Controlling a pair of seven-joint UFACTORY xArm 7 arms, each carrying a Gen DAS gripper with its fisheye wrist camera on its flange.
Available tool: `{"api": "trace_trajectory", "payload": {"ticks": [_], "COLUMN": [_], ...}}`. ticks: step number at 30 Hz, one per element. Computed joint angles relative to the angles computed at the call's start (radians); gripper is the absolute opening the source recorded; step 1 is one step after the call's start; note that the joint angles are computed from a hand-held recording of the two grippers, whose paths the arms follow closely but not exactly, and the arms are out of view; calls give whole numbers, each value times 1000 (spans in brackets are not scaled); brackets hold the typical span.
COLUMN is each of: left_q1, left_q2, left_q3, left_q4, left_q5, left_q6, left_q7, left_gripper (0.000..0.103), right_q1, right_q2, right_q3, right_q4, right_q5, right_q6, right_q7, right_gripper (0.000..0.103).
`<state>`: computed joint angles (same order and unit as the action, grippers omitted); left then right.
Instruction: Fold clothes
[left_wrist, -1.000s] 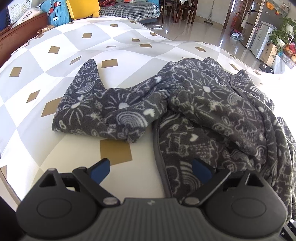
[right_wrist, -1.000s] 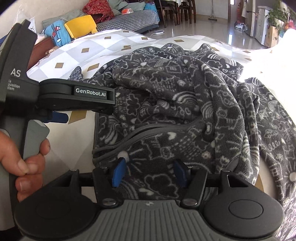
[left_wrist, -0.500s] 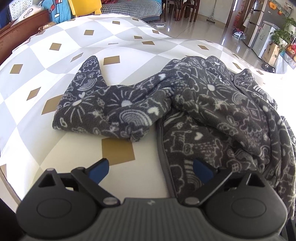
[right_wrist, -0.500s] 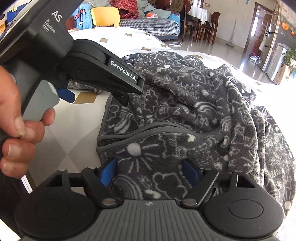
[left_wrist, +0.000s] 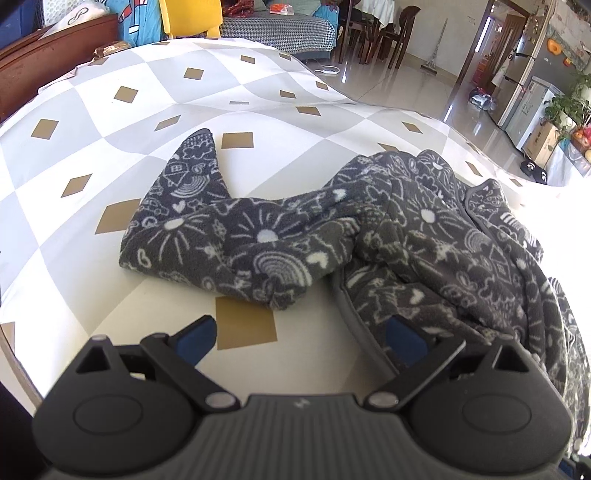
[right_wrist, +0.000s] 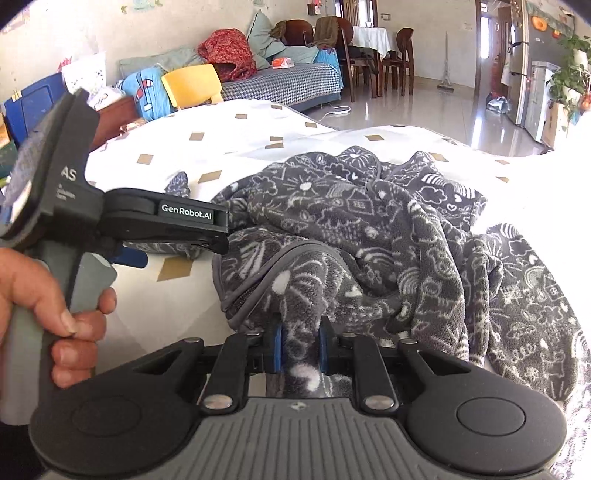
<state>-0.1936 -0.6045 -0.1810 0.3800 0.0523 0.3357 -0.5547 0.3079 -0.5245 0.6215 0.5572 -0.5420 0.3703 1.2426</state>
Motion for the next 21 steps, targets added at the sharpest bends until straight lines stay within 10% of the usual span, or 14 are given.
{"api": "trace_trajectory", "payload": {"ticks": [7, 21], "left_q1": [6, 29], "left_q2": [-1, 53], "left_q3": [-3, 1], "left_q4": [6, 37], "left_q5": [6, 8], "left_q6": [-8, 37], "left_q7": [-4, -40], "left_gripper": [100, 100], "right_q1": [182, 72], "right_q2": [-85, -102], "right_q3": [-145, -51], "right_q4": [-43, -41], "right_q5": [175, 184], "right_q6": [56, -30], "right_q7": [-176, -129], "right_gripper": [20, 40]}}
